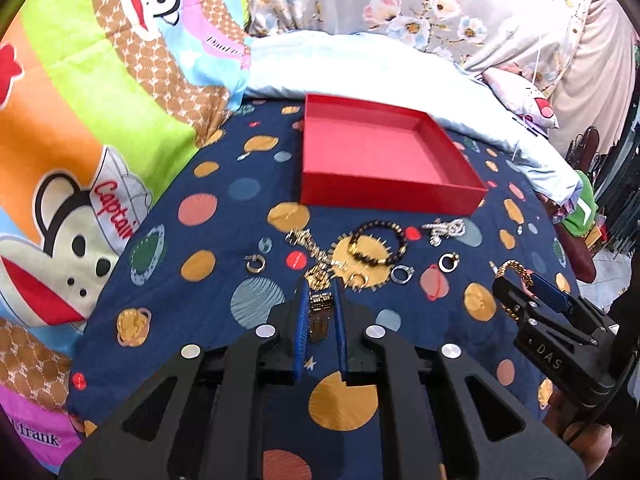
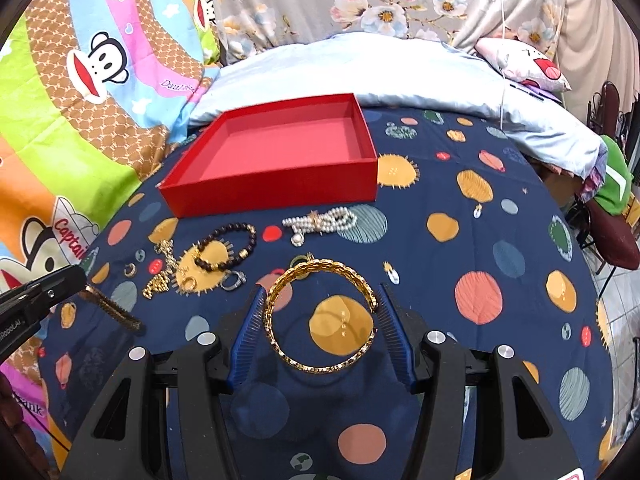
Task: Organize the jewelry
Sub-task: 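Carry bangle and watch into the red box and open both tools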
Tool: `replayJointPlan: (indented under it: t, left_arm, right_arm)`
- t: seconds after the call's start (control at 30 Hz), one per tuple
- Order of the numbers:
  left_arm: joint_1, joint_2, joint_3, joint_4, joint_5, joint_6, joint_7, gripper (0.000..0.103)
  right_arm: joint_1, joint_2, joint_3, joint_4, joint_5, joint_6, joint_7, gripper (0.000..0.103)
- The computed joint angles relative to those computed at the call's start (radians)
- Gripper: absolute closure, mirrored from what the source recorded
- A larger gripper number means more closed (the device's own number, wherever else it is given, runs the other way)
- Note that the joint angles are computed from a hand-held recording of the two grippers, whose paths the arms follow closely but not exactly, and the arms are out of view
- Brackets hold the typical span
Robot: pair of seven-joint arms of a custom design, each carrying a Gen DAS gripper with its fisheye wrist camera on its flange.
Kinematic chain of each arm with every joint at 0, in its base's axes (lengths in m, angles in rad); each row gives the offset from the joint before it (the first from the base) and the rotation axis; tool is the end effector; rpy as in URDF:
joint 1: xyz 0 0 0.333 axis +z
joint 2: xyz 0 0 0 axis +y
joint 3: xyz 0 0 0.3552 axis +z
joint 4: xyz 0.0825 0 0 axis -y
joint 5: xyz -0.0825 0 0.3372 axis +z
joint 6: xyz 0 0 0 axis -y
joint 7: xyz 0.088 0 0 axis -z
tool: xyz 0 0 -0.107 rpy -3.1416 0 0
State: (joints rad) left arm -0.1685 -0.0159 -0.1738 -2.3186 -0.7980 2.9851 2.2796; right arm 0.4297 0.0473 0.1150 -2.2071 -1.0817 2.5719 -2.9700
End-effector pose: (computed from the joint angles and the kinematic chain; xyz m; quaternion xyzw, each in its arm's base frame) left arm 0.4919 -0.1223 0.4822 -0.5527 0.7519 -0.3267 0.1501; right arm 0.4412 0.2834 0.4542 -0.5342 0.7615 -0.2710 0.2474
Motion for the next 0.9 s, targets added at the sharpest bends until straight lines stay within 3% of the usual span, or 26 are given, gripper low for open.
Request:
replayJointPlan:
  t: [0.17,0.37,0.47,0.57,0.73,0.9]
  left_arm:
    - [0.002,0.029,-0.008,0.084,-0.019,-0.044,0.018,0.092]
    - [0.026,0.133,-0.045,0.274,-0.003,-0.090,0.014,0.092]
    - [0.037,0.230,-0.066,0.414,0.074,-0.096,-0.045,0.092]
    - [0.016,0.355,-0.056,0.590,0.214,-0.124,-0.152,0.092]
    - [-0.014,0.569,-0.036,0.904,0.402,-0.241,-0.300,0.092]
    - [-0.042,0.792,-0.027,1.250,0.548,-0.374,-0.413,0.092]
  right_arm:
    - [-0.021,-0.005,-0.014,0.032,-0.021,0.035,-0.035,0.048]
    - [-0.091,0.046,-0.067,0.126,0.027,0.188,-0.164,0.048]
    - [-0.120,0.115,-0.095,0.218,0.126,0.230,-0.300,0.048]
    - [-0.172,0.230,-0.082,0.346,0.351,0.254,-0.550,0.048]
    - [-0.248,0.398,-0.028,0.546,0.614,0.199,-0.817,0.048]
    - [-0.240,0.519,-0.049,0.711,0.736,0.111,-0.929,0.048]
